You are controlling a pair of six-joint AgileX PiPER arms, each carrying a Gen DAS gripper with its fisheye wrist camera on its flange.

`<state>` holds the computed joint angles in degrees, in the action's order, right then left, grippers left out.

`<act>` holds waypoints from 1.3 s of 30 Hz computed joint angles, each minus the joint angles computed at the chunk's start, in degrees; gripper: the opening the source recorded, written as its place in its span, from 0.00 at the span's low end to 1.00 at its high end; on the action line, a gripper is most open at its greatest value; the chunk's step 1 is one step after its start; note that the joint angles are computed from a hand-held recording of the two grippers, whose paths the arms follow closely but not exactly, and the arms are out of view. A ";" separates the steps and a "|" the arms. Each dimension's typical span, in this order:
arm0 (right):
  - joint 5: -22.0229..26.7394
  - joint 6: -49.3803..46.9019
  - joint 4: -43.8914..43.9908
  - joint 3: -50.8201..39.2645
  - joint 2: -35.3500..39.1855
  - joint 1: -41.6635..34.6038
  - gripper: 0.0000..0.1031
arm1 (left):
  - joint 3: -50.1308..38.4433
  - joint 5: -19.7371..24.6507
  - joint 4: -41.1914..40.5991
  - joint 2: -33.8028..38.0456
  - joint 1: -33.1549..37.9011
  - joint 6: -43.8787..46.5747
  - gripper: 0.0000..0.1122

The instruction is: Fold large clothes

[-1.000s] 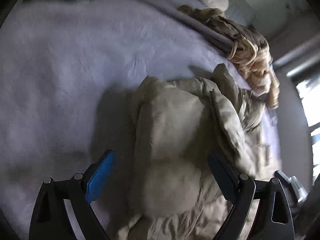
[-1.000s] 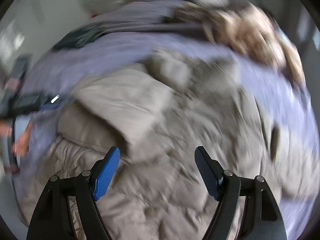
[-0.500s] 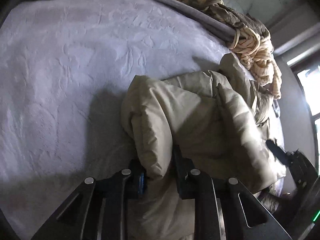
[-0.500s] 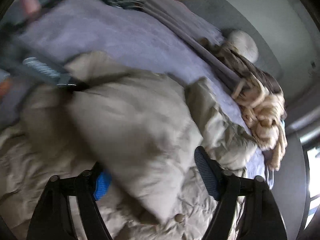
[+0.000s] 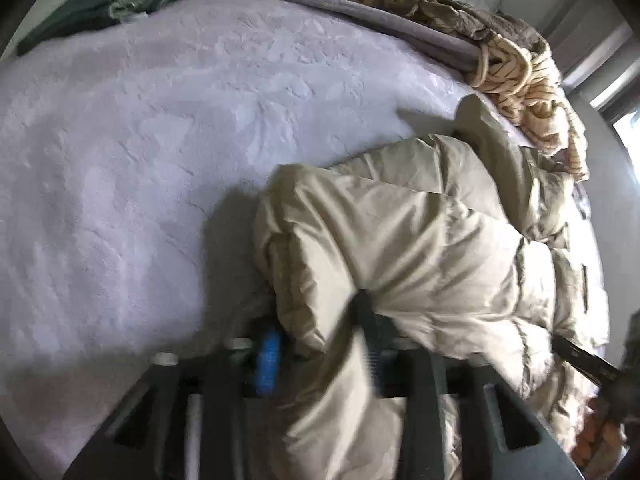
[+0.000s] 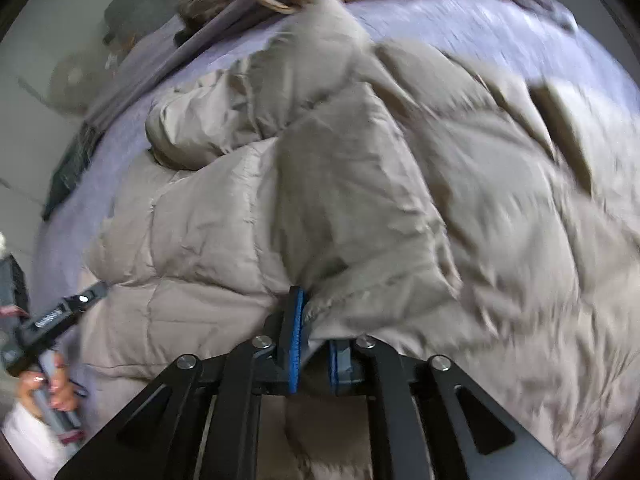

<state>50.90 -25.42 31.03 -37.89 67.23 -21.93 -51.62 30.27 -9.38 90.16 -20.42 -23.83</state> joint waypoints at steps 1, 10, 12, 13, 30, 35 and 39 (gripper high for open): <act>2.24 -1.40 0.16 -0.11 -0.72 -2.38 0.35 | -0.98 0.90 3.03 -0.25 -0.60 -2.93 0.66; 10.91 -13.25 5.05 -7.59 -1.69 -21.72 0.13 | -4.23 5.46 9.30 -5.76 -0.14 -5.78 0.24; 9.77 -14.68 7.32 -9.82 1.84 -17.92 0.13 | -6.61 5.06 11.76 -2.83 -2.67 -7.90 0.24; 8.38 -14.33 7.81 -10.45 2.83 -15.02 0.13 | -6.98 4.87 12.98 -2.11 -3.61 -9.48 0.24; -2.76 -18.17 0.64 -6.57 9.10 -11.11 0.01 | -10.75 10.08 29.83 7.58 -11.67 -28.69 0.24; 9.33 -25.23 2.88 -8.09 7.82 -23.43 0.06 | -13.40 16.92 30.61 4.37 -15.98 -29.22 0.24; 17.46 -29.27 3.17 -9.23 8.64 -33.16 0.21 | -16.71 21.74 29.54 3.74 -22.18 -29.95 0.24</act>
<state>68.35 -54.69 34.20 -47.12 75.87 -55.09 -68.33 52.01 20.16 93.90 -42.60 -53.78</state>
